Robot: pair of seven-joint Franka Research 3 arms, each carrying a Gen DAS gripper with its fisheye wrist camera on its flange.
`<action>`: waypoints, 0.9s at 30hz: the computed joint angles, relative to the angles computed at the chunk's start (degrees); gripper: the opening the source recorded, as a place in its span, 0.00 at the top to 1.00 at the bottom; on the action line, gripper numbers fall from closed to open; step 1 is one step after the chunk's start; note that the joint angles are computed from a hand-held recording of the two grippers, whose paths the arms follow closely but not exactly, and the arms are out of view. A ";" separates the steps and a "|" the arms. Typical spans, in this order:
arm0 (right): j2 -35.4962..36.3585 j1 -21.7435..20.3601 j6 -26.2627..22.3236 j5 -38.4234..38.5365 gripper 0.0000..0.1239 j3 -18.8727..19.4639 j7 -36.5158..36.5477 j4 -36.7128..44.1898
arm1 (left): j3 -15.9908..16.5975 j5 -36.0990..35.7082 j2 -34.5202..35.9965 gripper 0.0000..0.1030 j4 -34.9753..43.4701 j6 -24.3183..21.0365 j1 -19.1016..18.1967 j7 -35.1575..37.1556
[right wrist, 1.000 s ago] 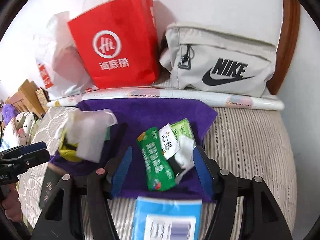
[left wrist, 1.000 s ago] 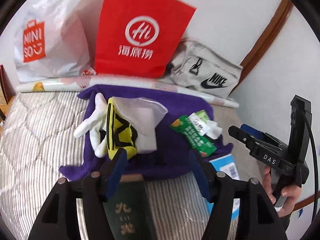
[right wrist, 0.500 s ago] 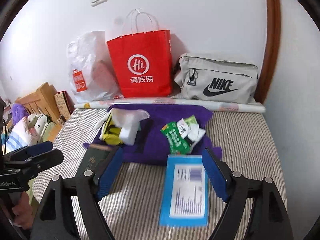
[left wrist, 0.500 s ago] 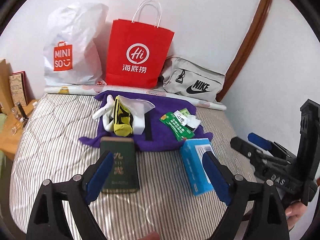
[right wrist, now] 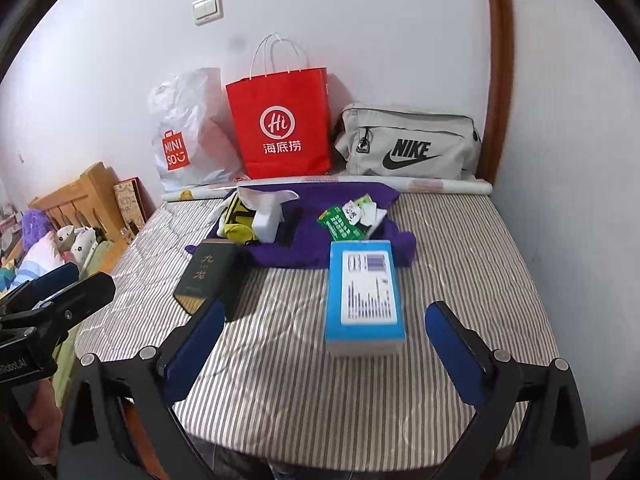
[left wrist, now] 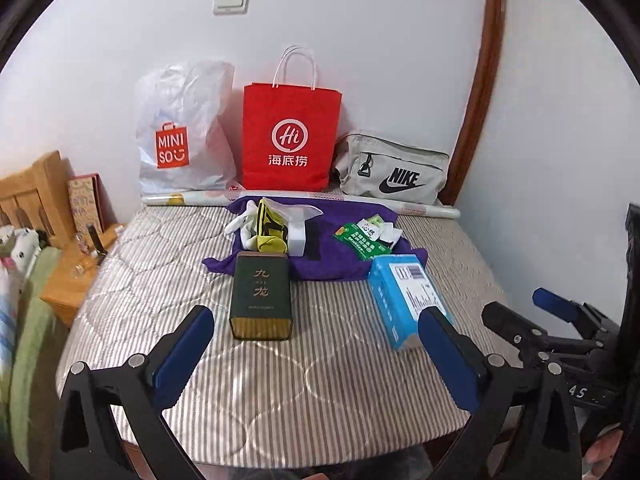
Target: Organize soft objects
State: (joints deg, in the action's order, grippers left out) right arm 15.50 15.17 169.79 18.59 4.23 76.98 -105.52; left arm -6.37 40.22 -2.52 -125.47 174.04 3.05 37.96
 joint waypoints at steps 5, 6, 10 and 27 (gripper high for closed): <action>-4.42 -1.32 2.44 4.16 0.20 1.94 -3.78 -6.14 | -1.49 7.78 -3.38 0.00 -3.11 -0.15 1.15 -8.25; -5.04 -1.29 2.83 4.64 0.20 2.00 -4.26 -6.99 | -1.44 6.94 -3.88 0.00 -3.88 0.25 1.03 -7.81; -7.01 -0.44 4.20 4.45 0.20 1.14 -3.91 -9.66 | -2.52 7.35 -5.47 0.00 -5.33 0.02 2.15 -8.83; -9.80 0.09 5.82 4.27 0.20 0.52 -3.59 -12.85 | -3.78 5.97 -7.15 0.00 -6.70 0.07 3.06 -7.76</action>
State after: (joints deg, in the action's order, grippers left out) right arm 5.70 15.25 175.61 22.86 4.74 73.39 -118.38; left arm -10.14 46.19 -9.68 -132.17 174.11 6.11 30.20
